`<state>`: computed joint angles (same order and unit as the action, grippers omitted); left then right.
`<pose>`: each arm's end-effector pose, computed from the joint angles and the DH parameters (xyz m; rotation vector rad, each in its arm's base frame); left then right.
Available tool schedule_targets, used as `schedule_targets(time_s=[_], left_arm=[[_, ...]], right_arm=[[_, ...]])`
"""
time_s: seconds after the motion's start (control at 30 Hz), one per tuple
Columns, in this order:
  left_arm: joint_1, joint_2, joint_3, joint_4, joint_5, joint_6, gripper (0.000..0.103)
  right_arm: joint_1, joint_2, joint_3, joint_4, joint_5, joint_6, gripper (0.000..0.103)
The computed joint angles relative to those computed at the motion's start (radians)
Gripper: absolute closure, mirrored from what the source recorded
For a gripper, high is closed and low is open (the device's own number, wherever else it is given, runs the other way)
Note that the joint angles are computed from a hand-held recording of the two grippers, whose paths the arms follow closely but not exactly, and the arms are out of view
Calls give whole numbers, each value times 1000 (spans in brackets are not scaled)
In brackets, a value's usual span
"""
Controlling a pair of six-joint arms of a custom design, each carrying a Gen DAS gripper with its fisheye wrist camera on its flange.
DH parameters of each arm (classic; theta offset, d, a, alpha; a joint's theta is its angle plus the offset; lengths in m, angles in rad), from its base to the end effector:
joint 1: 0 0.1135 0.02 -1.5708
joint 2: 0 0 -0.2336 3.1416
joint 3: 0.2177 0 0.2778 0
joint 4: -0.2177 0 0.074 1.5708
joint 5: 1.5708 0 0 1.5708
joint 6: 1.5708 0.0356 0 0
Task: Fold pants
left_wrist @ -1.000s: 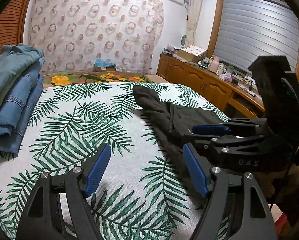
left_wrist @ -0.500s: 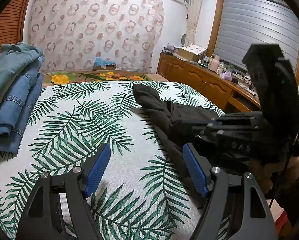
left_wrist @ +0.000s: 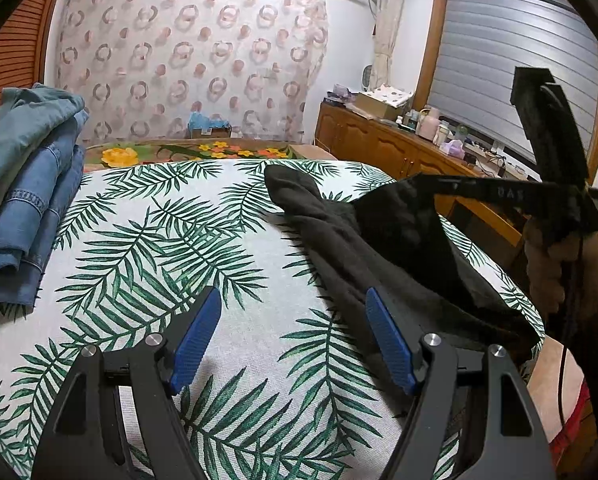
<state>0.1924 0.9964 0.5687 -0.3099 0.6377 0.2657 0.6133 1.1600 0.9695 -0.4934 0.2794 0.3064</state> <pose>0.2403 0.0252 0.1827 0.3940 2.1445 -0.4769 0.2414 0.1579 0.2668 -0.1932 2.2217 0.1887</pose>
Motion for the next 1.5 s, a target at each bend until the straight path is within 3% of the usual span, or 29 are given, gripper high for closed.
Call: schedule_targets(time_s=[0.6, 0.97, 1.27, 1.5], left_arm=[[11, 20, -10, 29, 3, 8, 27], [21, 15, -1, -3, 10, 24, 27], [15, 16, -5, 11, 5, 18, 27], [16, 15, -5, 9, 5, 21, 27]], right_arm=[[-41, 35, 63, -81, 119, -24, 101], [-107, 167, 147, -102, 96, -33, 101], [-117, 188, 176, -120, 113, -38, 100], [-126, 187, 191, -173, 109, 47, 97]])
